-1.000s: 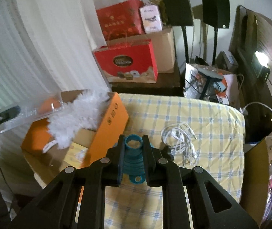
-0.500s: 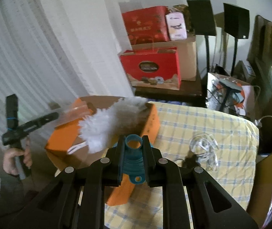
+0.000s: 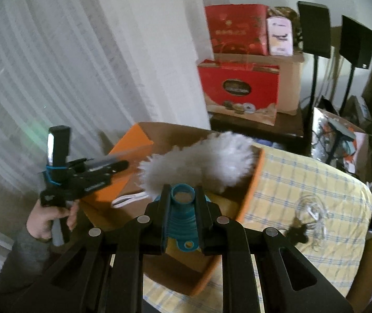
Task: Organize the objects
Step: 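Release the clear item into the tray with the left tool while the right tool carries the funnel over it, then lower the teal funnel into the tray and open the right tool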
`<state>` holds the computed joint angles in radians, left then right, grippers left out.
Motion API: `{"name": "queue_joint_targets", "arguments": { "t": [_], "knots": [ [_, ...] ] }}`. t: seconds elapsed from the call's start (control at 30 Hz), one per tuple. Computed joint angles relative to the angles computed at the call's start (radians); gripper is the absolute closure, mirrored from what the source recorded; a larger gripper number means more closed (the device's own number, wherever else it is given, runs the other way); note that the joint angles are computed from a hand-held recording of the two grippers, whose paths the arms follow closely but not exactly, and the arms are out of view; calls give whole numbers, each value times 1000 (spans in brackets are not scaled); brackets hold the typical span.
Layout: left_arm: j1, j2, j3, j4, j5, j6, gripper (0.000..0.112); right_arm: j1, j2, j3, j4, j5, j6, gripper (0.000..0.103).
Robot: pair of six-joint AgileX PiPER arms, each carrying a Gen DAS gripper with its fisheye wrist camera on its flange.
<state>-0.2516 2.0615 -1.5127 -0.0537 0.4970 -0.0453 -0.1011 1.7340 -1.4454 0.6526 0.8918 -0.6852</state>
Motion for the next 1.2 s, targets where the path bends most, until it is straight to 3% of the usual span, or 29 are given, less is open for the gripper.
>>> {"name": "queue_joint_targets", "arguments": {
  "t": [0.13,0.2,0.27,0.33,0.43,0.8,1.07,1.2],
  "knots": [
    [0,31,-27,37,34,-21,75,48,27,-19,0,7,18,87],
    [14,25,-22,-35,37,38,73,80,39,-25,-11,0,33,87],
    [34,18,-22,-129,50,114,64,100,44,-27,-13,-2,39,87],
    [53,-1,-2,-238,50,199,47,121,52,-28,-15,-7,44,87],
    [63,-33,25,-308,49,241,40,148,71,-34,-20,-19,52,87],
    [119,-114,86,-407,48,297,30,194,160,-62,34,-21,44,87],
    [139,-148,115,-433,45,314,26,263,223,-64,55,-77,26,87],
    [141,-151,124,-433,45,313,25,310,248,-48,-6,-142,56,87]
  ]
}}
